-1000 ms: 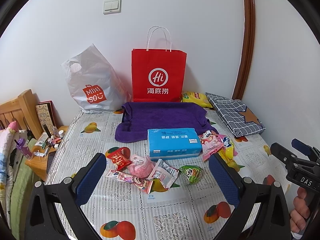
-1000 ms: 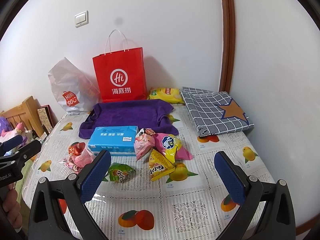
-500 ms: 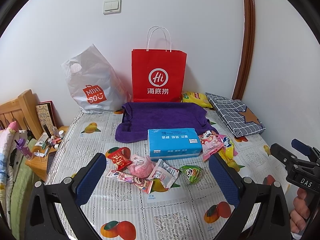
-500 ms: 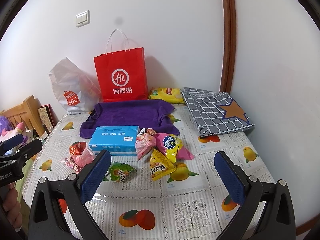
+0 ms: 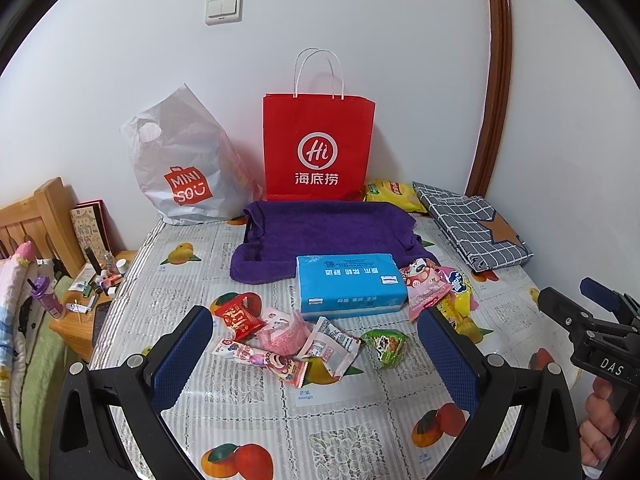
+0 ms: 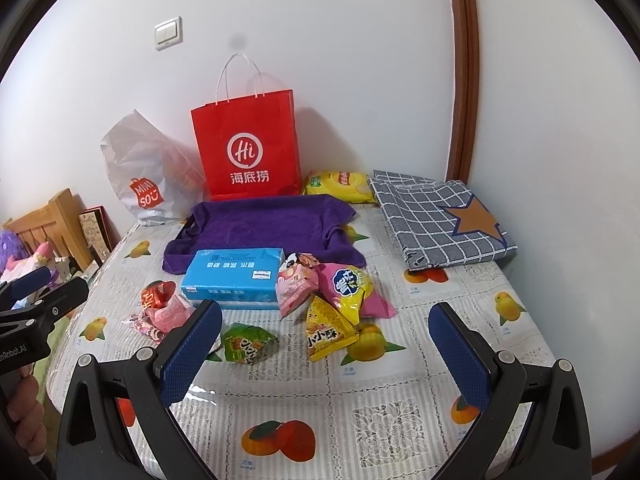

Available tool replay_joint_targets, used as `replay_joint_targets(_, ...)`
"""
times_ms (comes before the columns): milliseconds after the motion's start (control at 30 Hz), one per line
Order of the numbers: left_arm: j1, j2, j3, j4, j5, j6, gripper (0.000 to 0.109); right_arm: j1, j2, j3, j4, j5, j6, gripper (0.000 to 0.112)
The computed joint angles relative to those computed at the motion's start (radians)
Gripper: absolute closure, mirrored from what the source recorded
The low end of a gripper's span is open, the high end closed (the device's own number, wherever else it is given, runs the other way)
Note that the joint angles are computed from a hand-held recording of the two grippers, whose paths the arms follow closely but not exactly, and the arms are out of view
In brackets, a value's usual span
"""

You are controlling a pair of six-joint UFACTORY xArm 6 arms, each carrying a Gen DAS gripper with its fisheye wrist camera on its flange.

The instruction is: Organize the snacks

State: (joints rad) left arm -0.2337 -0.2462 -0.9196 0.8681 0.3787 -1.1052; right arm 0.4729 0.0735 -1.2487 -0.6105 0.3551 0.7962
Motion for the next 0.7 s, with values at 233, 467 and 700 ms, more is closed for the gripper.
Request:
replay_joint_targets(233,0.005,0.038,-0.025,-0.001,0.007,0.016,0.006,0.001,0.041,-0.030,0.037,0.004,-0.036,0.010)
replay_joint_targets(467,0.029,0.094,-0.051,-0.126,0.002,0.126,0.006,-0.007,0.104,-0.095,-0.056,0.029,0.028,0.010)
replay_joint_targets(700,0.078,0.162,-0.059,-0.167,-0.063,0.215,0.006,-0.061,0.174,-0.107,0.028,-0.047,-0.021,0.010)
